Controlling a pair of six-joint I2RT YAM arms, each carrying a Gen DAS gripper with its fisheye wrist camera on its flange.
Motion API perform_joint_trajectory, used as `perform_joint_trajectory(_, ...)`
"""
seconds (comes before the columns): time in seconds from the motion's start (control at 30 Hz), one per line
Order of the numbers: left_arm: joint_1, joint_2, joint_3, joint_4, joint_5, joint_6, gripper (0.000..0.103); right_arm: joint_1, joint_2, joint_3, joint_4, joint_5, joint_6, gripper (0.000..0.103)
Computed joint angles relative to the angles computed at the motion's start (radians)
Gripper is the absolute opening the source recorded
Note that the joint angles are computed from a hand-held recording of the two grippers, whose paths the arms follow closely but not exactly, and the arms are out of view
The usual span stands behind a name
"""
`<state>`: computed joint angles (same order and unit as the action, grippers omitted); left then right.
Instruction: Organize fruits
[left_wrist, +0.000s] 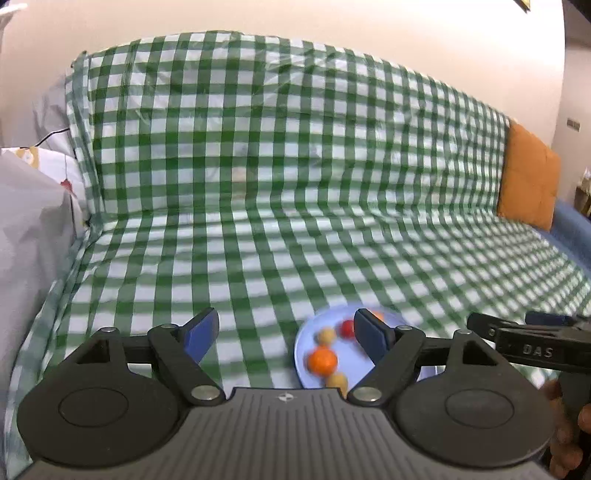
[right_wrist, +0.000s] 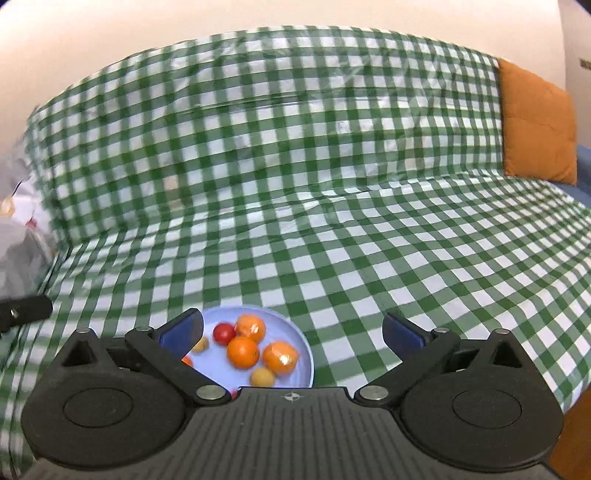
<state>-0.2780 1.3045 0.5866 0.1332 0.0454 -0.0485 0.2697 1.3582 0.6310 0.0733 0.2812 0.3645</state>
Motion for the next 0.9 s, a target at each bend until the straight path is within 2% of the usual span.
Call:
perform_joint_trajectory(0.07,-0.043,-0.034,-0.055,-0.011,-0.027,-0.032,0.085,0.044,-0.037,-0.040,-0.024,0.033,0.011,0.102)
perform_joint_trajectory(0.17,-0.124,-0.011,-0.149,0.070,-0.110,-0.036,0.088,0.101,-0.076,-0.118,-0.050,0.055,0.074,0.102)
perform_joint_trajectory(0.23,-0.155,0.055,-0.117,0.027,-0.153,-0.045,0.094,0.122,-0.065,-0.129,-0.088,0.056,0.149,0.102)
perform_joint_trajectory(0.27,-0.147,0.062,-0.121,0.032,-0.140,-0.053,0.096,0.128,-0.052,-0.113,-0.118,0.052,0.170,0.102)
perform_joint_trajectory(0.3,-0.144,0.080,-0.121,0.056,-0.140,-0.049,0.102,0.136,-0.045,-0.101,-0.125,0.059,0.164,0.102)
perform_joint_trajectory(0.37,-0.148,0.127,-0.096,0.059,-0.181,-0.042,0.103,0.155,-0.033,-0.107,-0.090,0.103,0.134,0.102)
perform_joint_trajectory(0.5,-0.089,0.195,-0.025,-0.015,-0.111,-0.103,0.102,0.141,0.024,-0.086,-0.100,0.075,0.175,0.102)
perform_joint_trajectory(0.57,-0.074,0.224,0.000,-0.033,-0.097,-0.108,0.102,0.151,0.033,-0.086,-0.094,0.096,0.178,0.102)
perform_joint_trajectory(0.9,-0.099,0.256,0.015,-0.030,-0.105,-0.073,0.103,0.135,0.070,-0.075,-0.060,0.073,0.134,0.102)
